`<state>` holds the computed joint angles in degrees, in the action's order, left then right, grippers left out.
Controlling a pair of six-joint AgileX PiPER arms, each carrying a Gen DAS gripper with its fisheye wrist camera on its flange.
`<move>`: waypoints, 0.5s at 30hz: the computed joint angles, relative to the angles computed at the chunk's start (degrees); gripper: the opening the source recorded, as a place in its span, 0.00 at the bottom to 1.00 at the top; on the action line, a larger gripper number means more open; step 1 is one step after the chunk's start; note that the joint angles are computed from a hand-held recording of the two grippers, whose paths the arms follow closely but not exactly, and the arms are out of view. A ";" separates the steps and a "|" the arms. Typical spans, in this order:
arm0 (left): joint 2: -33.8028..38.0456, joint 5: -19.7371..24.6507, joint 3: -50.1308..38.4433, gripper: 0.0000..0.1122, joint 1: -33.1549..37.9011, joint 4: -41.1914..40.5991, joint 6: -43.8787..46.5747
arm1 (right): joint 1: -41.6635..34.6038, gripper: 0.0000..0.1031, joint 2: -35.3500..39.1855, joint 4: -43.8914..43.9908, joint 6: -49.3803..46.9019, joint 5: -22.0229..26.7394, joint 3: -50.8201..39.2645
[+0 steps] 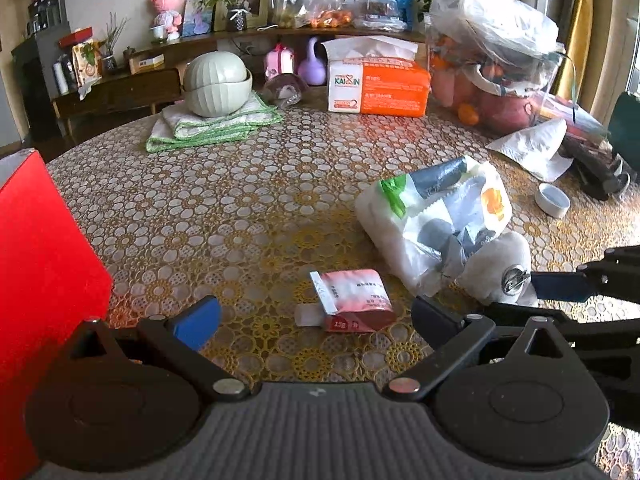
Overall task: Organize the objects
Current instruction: 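Grasp the white plush toy with the right tool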
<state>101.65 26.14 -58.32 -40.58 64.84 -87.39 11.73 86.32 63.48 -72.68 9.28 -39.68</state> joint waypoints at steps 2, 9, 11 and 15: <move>0.22 0.32 0.09 0.85 -0.39 0.37 0.06 | -0.05 0.31 0.00 0.03 0.00 0.08 -0.01; -0.69 -2.45 1.47 0.58 -0.71 2.91 0.13 | 0.75 0.30 -0.99 -6.55 7.39 -0.47 0.56; -0.85 -2.87 1.19 0.46 -0.83 1.85 1.58 | 0.96 0.30 -1.52 -9.77 10.97 -0.45 0.80; -1.13 -0.85 0.94 0.46 -1.78 0.19 3.57 | 1.03 0.30 -3.29 -16.99 19.43 0.97 1.23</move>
<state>100.52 25.29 -57.38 -42.36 65.02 -83.83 12.76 83.03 46.49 -53.26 10.25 -38.45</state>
